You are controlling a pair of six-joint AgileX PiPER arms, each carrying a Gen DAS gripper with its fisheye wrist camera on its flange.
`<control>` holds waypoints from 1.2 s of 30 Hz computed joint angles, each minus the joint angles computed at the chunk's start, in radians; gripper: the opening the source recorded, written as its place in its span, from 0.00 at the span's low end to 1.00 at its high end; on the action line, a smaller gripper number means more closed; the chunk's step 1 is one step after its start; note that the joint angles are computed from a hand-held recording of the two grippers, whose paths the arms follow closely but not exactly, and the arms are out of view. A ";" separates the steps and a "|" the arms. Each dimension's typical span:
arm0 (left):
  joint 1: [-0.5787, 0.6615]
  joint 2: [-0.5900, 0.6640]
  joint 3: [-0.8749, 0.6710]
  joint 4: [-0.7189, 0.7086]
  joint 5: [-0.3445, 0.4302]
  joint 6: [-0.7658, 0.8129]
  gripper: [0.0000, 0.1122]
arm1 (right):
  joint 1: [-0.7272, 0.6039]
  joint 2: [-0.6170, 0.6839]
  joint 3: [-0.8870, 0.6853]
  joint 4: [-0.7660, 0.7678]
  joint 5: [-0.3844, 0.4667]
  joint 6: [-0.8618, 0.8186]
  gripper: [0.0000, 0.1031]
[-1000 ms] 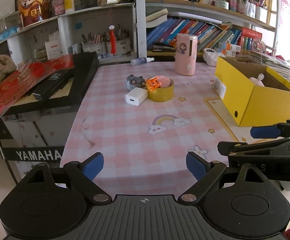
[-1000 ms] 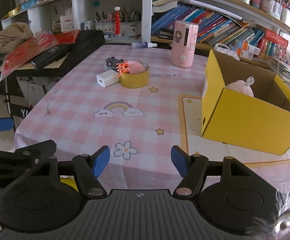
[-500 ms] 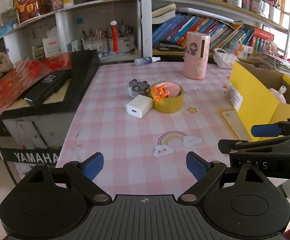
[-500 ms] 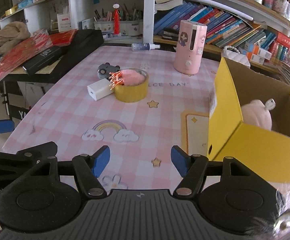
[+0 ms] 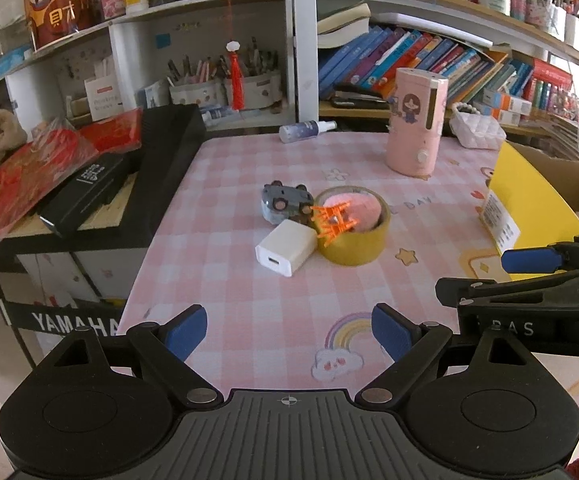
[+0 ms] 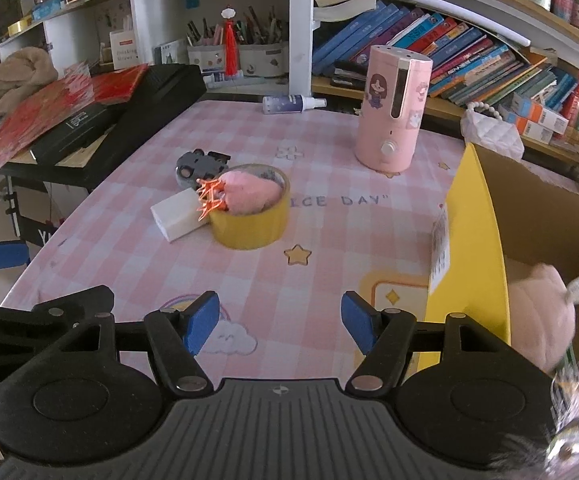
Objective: Organize objects
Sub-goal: 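Close the left tool on the white charger cube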
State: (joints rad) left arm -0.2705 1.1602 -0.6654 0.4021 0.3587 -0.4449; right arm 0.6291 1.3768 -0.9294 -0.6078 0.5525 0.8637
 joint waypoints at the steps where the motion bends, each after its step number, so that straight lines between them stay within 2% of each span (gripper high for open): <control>1: 0.000 0.015 -0.009 0.014 -0.004 -0.014 0.81 | -0.014 0.009 -0.008 0.016 -0.009 -0.023 0.64; 13: 0.035 0.169 -0.132 0.080 -0.034 -0.089 0.81 | -0.147 0.154 -0.140 0.180 -0.096 -0.255 0.64; 27: 0.086 0.313 -0.256 0.095 -0.057 -0.117 0.81 | -0.207 0.296 -0.285 0.309 -0.121 -0.424 0.64; 32: 0.084 0.378 -0.276 0.088 -0.068 -0.062 0.80 | -0.223 0.330 -0.331 0.329 -0.123 -0.447 0.64; 36: 0.089 0.444 -0.302 -0.012 -0.081 0.080 0.79 | -0.238 0.354 -0.360 0.338 -0.118 -0.456 0.64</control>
State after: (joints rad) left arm -0.1812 1.6044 -0.9674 0.3904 0.2776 -0.3649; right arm 0.3914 1.7308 -1.2895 -0.2701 0.4341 0.4078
